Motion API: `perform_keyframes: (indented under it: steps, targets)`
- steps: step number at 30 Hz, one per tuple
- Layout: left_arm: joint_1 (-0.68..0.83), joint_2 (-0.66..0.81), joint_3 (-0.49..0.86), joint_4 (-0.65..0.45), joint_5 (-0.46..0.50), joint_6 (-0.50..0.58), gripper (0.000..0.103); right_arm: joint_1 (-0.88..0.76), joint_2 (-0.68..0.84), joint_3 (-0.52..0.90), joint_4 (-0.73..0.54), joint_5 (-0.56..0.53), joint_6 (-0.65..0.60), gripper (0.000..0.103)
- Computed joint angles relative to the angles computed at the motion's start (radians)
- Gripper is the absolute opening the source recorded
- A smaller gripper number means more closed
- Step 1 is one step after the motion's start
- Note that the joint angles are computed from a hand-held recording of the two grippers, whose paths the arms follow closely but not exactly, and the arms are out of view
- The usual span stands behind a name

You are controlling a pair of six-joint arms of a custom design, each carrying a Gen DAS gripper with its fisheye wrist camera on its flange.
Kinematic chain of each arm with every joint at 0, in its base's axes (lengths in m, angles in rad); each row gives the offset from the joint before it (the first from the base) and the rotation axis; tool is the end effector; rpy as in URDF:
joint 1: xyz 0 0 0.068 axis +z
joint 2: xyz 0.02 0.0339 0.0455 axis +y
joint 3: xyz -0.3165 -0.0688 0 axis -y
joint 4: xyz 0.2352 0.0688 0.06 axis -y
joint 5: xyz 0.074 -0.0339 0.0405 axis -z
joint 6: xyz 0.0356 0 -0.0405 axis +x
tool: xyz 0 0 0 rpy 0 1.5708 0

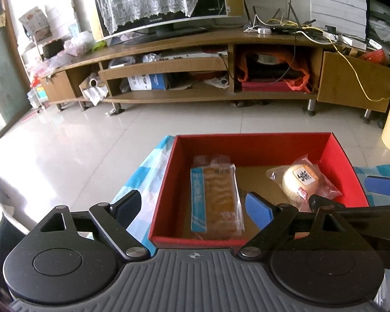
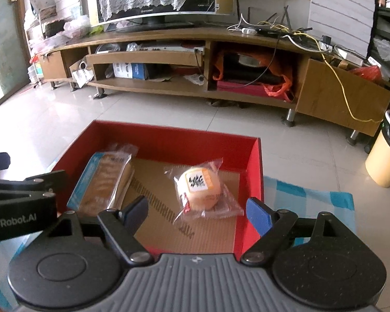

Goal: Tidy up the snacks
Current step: 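Move left tool to the waffle bag while right tool approaches the red spicy-strip packet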

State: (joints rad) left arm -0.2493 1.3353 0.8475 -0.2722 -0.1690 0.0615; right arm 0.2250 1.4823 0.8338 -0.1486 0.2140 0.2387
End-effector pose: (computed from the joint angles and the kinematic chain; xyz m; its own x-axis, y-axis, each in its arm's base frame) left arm 0.2545 -0.0586 0.2889 -0.6587 0.2302 -0.7163 0.1659 0.9730 0.1602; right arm 0.2861 0.0577 0.2567 -0.6949 0.0780 -0.7149 0.0936 0.9955 0.0176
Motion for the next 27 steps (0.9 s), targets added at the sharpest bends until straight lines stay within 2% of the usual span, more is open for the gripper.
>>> perform_keyframes:
  steps: [13, 17, 27]
  targets:
    - [0.070, -0.089, -0.047, -0.101, 0.085, 0.022, 0.092, 0.072, -0.057, -0.051, -0.061, 0.012, 0.019, 0.083]
    - [0.119, -0.120, -0.063, -0.148, 0.143, 0.044, 0.095, 0.096, -0.072, -0.073, -0.081, 0.004, 0.010, 0.083]
    - [0.297, -0.149, -0.069, -0.264, 0.285, 0.127, 0.095, 0.139, -0.069, -0.109, -0.109, -0.130, 0.001, 0.083]
